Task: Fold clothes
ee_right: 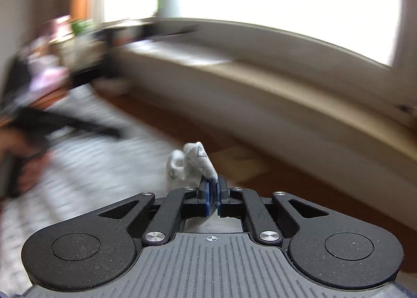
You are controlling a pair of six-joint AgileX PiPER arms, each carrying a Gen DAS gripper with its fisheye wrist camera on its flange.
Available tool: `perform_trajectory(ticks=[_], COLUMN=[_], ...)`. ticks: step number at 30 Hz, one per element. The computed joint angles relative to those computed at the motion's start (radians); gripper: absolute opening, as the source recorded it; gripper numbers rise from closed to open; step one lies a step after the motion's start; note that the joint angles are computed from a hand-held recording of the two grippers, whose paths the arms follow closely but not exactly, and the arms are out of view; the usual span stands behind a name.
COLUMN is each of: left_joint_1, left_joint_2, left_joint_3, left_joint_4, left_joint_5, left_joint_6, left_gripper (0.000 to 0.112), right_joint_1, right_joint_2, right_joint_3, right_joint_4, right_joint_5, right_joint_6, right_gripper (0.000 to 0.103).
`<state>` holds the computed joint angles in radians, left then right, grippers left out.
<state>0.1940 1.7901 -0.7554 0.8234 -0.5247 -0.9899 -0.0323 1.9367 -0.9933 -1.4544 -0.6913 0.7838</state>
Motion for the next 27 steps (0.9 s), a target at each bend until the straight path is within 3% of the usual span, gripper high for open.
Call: perform_trajectory(ticks=[3, 6, 7, 8, 13, 15, 19, 23, 27], left_joint_1=[-0.001, -0.008, -0.012, -0.016, -0.055, -0.088, -0.188, -0.315, -0.427], left_joint_2=[0.001, 0.001, 0.001, 0.001, -0.005, -0.019, -0.039, 0.006, 0.086], left_joint_3=[-0.002, -0.008, -0.011, -0.015, -0.033, -0.029, -0.033, -0.114, -0.212], left_joint_4=[-0.001, 0.001, 0.003, 0.006, -0.012, -0.077, -0.222, -0.17, -0.072], left_joint_5=[0.003, 0.017, 0.026, 0.034, 0.102, 0.128, 0.129, 0.137, 0.146], left_joint_6=[-0.001, -0.001, -0.002, -0.002, 0.037, 0.127, 0.279, 0.23, 0.155], left_gripper=[0.1, 0.101, 0.101, 0.102, 0.103, 0.103, 0.103, 0.103, 0.103], right_joint_1=[-0.027, -0.039, -0.059, -0.081, -0.214, -0.243, -0.341, -0.508, -0.66], right_joint_2=[0.09, 0.112, 0.116, 0.119, 0.107, 0.075, 0.025, 0.077, 0.18], right_joint_3=[-0.14, -0.144, -0.138, -0.141, -0.12, -0.07, 0.051, -0.004, -0.169], right_joint_4=[-0.041, 0.056, 0.063, 0.033, -0.163, -0.216, -0.203, -0.239, -0.267], right_joint_5=[0.076, 0.154, 0.134, 0.11, -0.069, -0.125, -0.173, -0.182, -0.16], right_joint_6=[0.154, 0.069, 0.058, 0.085, 0.181, 0.162, 0.023, 0.055, 0.203], right_gripper=[0.008, 0.015, 0.027, 0.03, 0.031, 0.031, 0.031, 0.032, 0.032])
